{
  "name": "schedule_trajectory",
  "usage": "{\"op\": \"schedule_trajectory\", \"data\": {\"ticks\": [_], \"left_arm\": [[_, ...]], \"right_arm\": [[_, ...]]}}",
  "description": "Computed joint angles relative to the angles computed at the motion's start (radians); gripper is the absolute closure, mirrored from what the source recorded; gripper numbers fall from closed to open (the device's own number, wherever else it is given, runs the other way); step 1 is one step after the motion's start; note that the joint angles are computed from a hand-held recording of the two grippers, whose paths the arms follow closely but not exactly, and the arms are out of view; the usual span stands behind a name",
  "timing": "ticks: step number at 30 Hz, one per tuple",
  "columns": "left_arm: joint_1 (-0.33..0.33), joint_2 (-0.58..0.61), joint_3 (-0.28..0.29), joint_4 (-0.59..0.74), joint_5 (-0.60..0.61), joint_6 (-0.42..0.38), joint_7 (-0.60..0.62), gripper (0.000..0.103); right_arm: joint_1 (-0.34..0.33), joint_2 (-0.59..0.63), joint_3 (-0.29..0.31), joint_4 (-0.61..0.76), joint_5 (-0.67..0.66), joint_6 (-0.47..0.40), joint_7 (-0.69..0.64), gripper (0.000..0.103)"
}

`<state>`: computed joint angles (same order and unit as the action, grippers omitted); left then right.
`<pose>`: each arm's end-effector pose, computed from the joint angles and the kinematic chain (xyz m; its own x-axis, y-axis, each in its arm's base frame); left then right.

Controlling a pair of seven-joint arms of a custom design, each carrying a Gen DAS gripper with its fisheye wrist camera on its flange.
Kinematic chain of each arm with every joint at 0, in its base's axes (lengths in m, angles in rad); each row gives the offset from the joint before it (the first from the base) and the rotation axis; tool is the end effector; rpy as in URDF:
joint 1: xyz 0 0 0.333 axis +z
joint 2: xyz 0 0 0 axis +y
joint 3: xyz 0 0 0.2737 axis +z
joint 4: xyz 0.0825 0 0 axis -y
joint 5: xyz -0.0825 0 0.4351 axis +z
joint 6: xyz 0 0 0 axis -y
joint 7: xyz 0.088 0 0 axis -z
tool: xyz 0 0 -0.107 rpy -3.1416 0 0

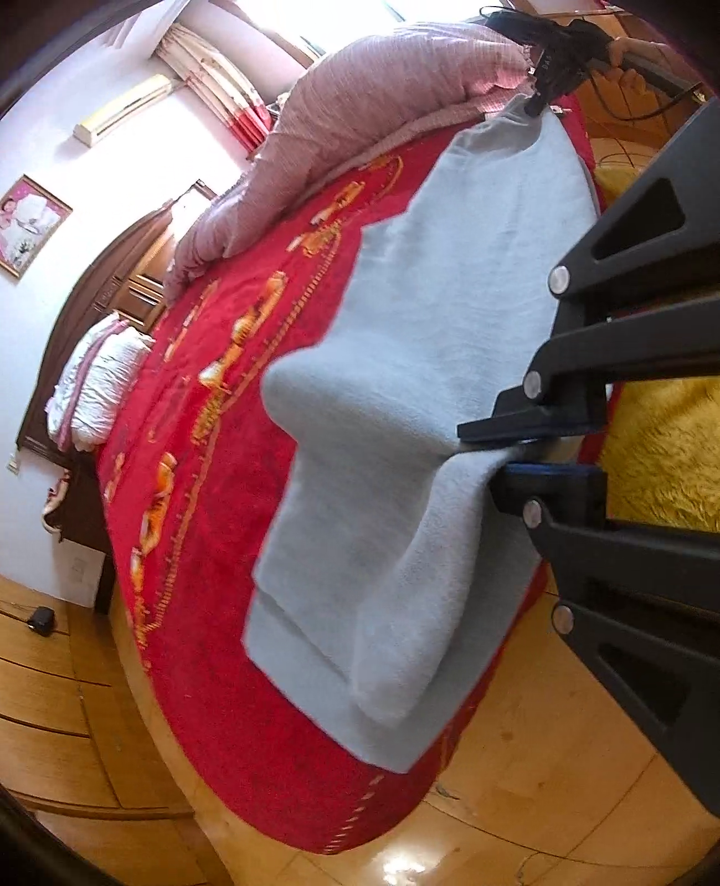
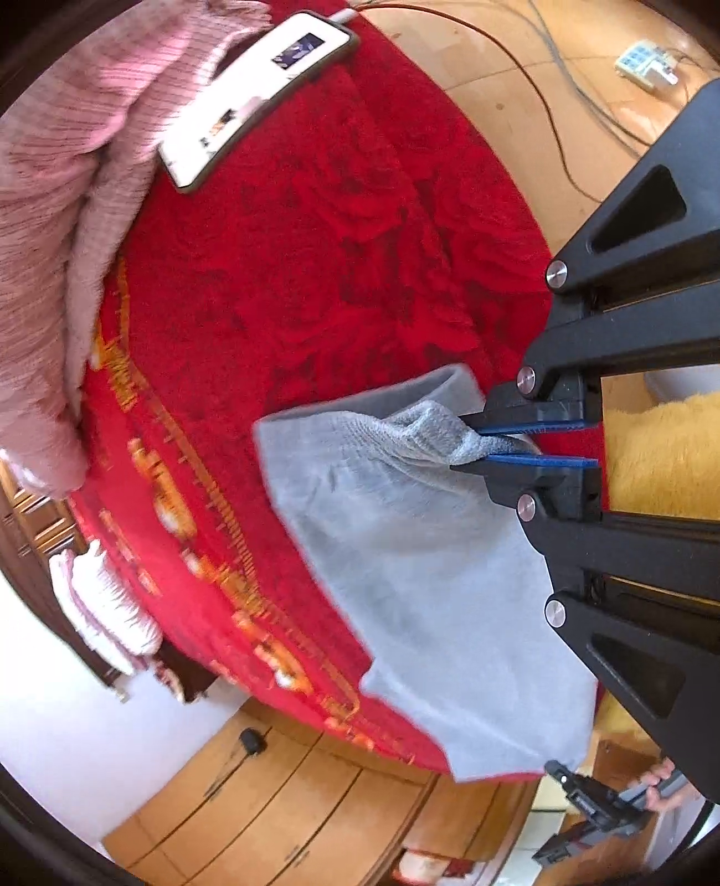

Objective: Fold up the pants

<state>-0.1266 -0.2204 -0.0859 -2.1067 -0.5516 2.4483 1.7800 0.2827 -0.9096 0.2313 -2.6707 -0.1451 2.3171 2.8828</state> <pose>0.5777 -0.1273 0.5175 -0.2018 -0.9019 0.3819 -0.8524 -0.0303 -0.5220 0.3618 0.1976 0.5128 -0.5698 -0.7255 -0.3859 -0.5837 0.6879 -0.4314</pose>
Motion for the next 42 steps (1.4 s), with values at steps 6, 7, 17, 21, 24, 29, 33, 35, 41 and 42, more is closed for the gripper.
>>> {"op": "schedule_trajectory", "data": {"ticks": [6,7,17,21,24,29,33,35,41,42], "left_arm": [[0.007,0.020,-0.005,-0.002,0.030,-0.030,-0.004,0.093],[0.009,0.020,-0.007,-0.003,0.043,-0.033,-0.006,0.089],[0.042,-0.072,0.021,-0.062,0.086,-0.020,-0.013,0.077],[0.060,-0.052,0.023,-0.037,0.155,0.034,-0.015,0.076],[0.054,0.027,0.043,0.052,0.117,0.015,0.049,0.074],[0.082,0.205,0.019,0.253,0.088,-0.070,0.106,0.073],[0.111,0.321,-0.015,0.386,0.120,-0.163,0.133,0.065],[0.115,0.348,-0.028,0.411,0.177,-0.168,0.132,0.064],[0.113,0.396,-0.053,0.442,0.287,-0.112,0.160,0.059],[0.114,0.405,-0.057,0.452,0.290,-0.112,0.173,0.057]], "right_arm": [[0.004,0.057,-0.001,-0.002,-0.008,-0.024,-0.018,0.094],[0.006,0.064,-0.001,0.002,-0.009,-0.030,-0.021,0.093],[0.015,0.173,0.075,0.245,-0.136,-0.357,-0.083,0.080],[0.037,0.261,0.091,0.356,-0.197,-0.402,-0.115,0.072],[0.062,0.325,0.081,0.400,-0.204,-0.357,-0.129,0.072],[0.090,0.457,0.073,0.468,-0.215,-0.271,-0.121,0.072],[0.106,0.530,0.067,0.498,-0.241,-0.208,-0.069,0.072],[0.115,0.559,0.059,0.505,-0.246,-0.176,-0.057,0.072],[0.136,0.611,0.051,0.501,-0.288,-0.162,-0.009,0.070],[0.138,0.608,0.052,0.492,-0.302,-0.151,0.011,0.069]]}}
